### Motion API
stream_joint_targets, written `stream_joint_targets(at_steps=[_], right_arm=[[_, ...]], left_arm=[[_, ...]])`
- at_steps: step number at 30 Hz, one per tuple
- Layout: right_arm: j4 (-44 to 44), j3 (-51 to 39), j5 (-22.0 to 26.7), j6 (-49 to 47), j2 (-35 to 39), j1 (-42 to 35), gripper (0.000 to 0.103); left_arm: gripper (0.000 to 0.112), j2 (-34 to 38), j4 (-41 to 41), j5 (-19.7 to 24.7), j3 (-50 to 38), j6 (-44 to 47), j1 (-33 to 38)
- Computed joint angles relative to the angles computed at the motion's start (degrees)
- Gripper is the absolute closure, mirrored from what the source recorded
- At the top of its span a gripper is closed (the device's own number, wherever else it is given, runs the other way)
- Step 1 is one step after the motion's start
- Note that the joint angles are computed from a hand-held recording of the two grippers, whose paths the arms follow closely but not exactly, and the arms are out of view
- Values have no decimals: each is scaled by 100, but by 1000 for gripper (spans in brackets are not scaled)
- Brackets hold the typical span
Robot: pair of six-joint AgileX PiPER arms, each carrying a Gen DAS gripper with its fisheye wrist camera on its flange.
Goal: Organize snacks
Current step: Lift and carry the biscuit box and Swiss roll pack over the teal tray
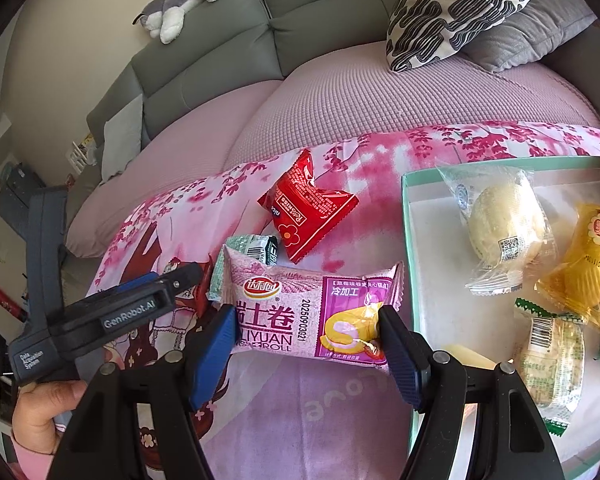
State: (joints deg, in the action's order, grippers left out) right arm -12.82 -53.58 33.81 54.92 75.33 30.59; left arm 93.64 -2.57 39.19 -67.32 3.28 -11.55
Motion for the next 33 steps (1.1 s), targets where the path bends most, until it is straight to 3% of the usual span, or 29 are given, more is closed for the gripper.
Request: stream_joint_targets(at_steps=[3,10,15,26,33], right_arm=[[-22,-9,0,24,12,13,29],[10,14,5,7,-10,-20,29],[-12,7,39,32,-51,-12,29],[-263,-5,393,278,-516,123,29],[-493,60,905,520,-1089,167,29]], left_arm=[[42,38,560,-15,39,-211,-191],[42,188,399,-204,12,-366,-58],[51,55,215,-369,170,-450,-23],[51,-977,-547,-445,798,-445,260],[51,-1510,-462,-369,1003,-924,-276]])
